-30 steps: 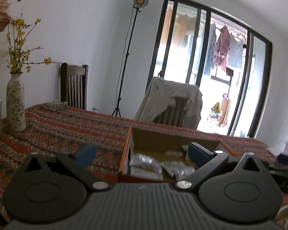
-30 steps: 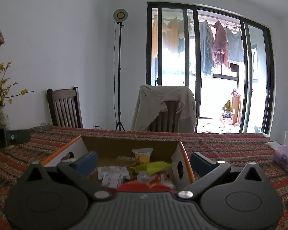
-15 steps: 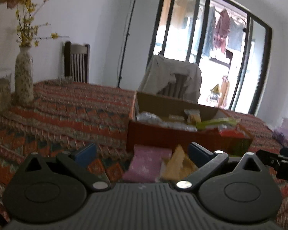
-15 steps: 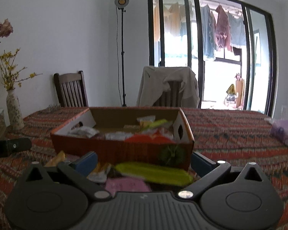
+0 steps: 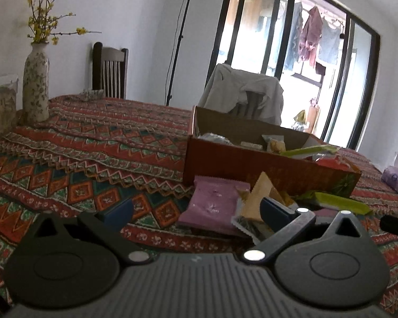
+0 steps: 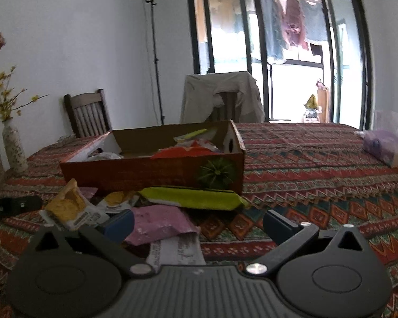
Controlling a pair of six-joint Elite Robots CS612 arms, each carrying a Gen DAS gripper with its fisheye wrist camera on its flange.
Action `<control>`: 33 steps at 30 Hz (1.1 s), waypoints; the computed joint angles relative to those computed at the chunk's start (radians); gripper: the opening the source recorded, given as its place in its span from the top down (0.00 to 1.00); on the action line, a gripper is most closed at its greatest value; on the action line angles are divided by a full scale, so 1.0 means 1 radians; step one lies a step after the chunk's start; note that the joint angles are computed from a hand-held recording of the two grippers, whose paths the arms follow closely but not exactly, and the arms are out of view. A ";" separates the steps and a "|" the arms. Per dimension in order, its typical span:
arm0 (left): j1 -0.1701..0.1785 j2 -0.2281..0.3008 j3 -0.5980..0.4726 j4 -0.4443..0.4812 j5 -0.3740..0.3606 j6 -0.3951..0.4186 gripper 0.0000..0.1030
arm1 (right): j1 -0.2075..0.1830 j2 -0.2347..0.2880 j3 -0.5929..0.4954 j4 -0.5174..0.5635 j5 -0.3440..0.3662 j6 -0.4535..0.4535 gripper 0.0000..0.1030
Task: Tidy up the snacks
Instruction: 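Grasp the pink packet with the right gripper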
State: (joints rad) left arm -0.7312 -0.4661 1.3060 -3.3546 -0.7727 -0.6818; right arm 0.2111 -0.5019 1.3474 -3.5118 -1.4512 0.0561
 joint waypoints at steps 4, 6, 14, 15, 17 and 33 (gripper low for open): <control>-0.003 0.007 -0.007 -0.015 0.011 0.026 0.00 | 0.001 0.003 -0.009 0.026 0.002 -0.009 0.00; -0.006 0.012 -0.010 -0.031 0.015 0.049 0.00 | 0.003 0.004 -0.016 0.038 0.014 -0.014 0.00; -0.003 0.012 -0.007 -0.037 0.012 0.030 0.00 | 0.019 0.029 -0.104 0.171 0.046 -0.093 0.00; -0.002 0.011 -0.005 -0.040 0.007 0.026 0.00 | 0.020 0.034 -0.117 0.189 0.048 -0.099 0.00; 0.002 0.009 -0.002 -0.042 -0.014 0.018 0.00 | 0.024 0.044 -0.147 0.227 0.043 -0.104 0.00; 0.009 0.008 0.006 -0.059 -0.040 -0.016 0.00 | 0.034 0.085 -0.253 0.387 0.071 -0.128 0.25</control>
State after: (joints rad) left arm -0.7223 -0.4577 1.3122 -3.4132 -0.8127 -0.6975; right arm 0.2455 -0.4165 1.0943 -3.1248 -1.3801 -0.0719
